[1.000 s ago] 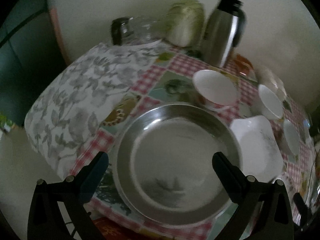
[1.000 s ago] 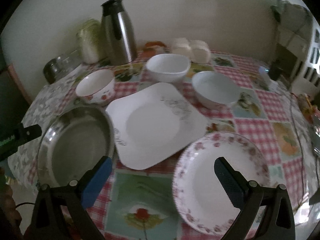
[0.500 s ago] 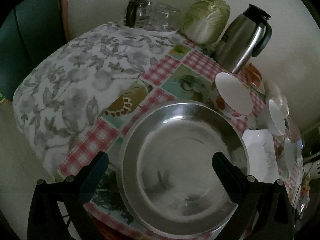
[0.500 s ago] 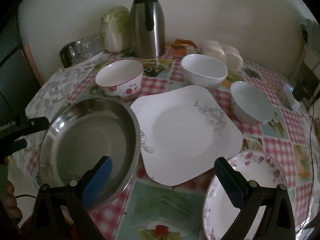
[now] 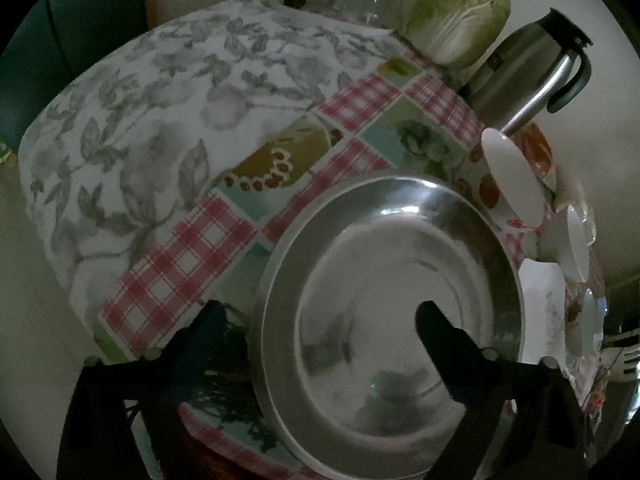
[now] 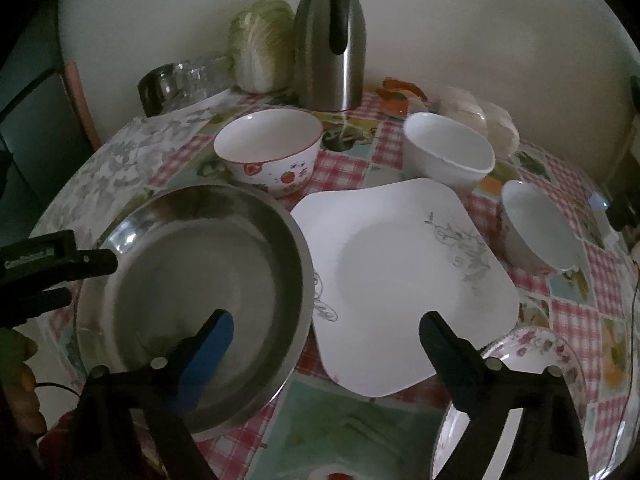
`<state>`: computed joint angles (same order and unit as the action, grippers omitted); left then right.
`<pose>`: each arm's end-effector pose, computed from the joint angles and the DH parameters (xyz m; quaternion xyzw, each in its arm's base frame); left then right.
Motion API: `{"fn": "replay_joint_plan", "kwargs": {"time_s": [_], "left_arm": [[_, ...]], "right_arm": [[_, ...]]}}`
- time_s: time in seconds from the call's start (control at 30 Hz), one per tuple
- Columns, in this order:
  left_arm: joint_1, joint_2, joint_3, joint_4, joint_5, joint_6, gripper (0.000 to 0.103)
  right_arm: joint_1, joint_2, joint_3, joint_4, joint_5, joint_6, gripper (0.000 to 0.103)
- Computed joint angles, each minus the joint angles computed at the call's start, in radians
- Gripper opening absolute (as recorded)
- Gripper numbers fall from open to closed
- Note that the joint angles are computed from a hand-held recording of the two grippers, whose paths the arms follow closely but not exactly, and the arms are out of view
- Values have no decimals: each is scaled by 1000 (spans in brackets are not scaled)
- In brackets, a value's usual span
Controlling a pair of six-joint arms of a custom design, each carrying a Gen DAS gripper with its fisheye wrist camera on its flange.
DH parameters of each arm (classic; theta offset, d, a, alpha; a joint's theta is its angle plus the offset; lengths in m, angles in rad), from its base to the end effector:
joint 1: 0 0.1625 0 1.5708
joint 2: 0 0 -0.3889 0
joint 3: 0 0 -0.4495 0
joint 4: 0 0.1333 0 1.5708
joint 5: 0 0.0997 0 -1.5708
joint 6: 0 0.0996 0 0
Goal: Organize plates and bowls
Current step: 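Roll the left tool and close it on the steel basin rim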
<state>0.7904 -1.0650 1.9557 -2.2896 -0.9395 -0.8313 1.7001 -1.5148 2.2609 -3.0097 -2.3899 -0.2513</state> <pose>-0.2544 -0.5300 0.0569 0.0025 0.9475 -0.1666 0.2730 0.1209 -0.4603 0.2570 0.0304 -0.8728 0.2880 0.3928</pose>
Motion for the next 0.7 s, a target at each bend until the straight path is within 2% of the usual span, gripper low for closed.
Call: {"fn": "replay_joint_plan", "kwargs": {"time_s": [0.03, 0.13, 0.3, 0.37, 0.4, 0.43, 0.5, 0.53, 0.6, 0.67, 0.7], "left_arm": [[2, 1, -1, 2, -4, 0, 89], [10, 9, -9, 12, -22, 0, 72], [20, 11, -13, 29, -31, -16, 64], [22, 10, -12, 30, -29, -23, 58], [22, 7, -12, 48, -22, -36, 52], [22, 1, -10, 69, -14, -49, 47], [27, 3, -18, 114, -1, -85, 31], [34, 2, -18, 118, -10, -93, 28], [41, -3, -15, 118, -8, -106, 24], [40, -9, -13, 125, 9, -117, 24], [41, -14, -9, 125, 11, -125, 24]], "right_arm": [[1, 4, -1, -3, 2, -4, 93], [-2, 16, -7, -3, 6, -14, 92], [-15, 13, -14, 21, 48, -3, 90], [-21, 6, -14, 34, 75, 7, 89], [-26, 1, -14, 47, 95, 16, 88], [-29, -3, -14, 56, 106, 23, 86], [-39, -14, -16, 95, 134, 45, 81], [-45, -20, -16, 111, 151, 54, 75], [-51, -23, -18, 138, 161, 72, 65], [-55, -23, -21, 157, 159, 85, 54], [-56, -22, -22, 168, 150, 92, 52]]}}
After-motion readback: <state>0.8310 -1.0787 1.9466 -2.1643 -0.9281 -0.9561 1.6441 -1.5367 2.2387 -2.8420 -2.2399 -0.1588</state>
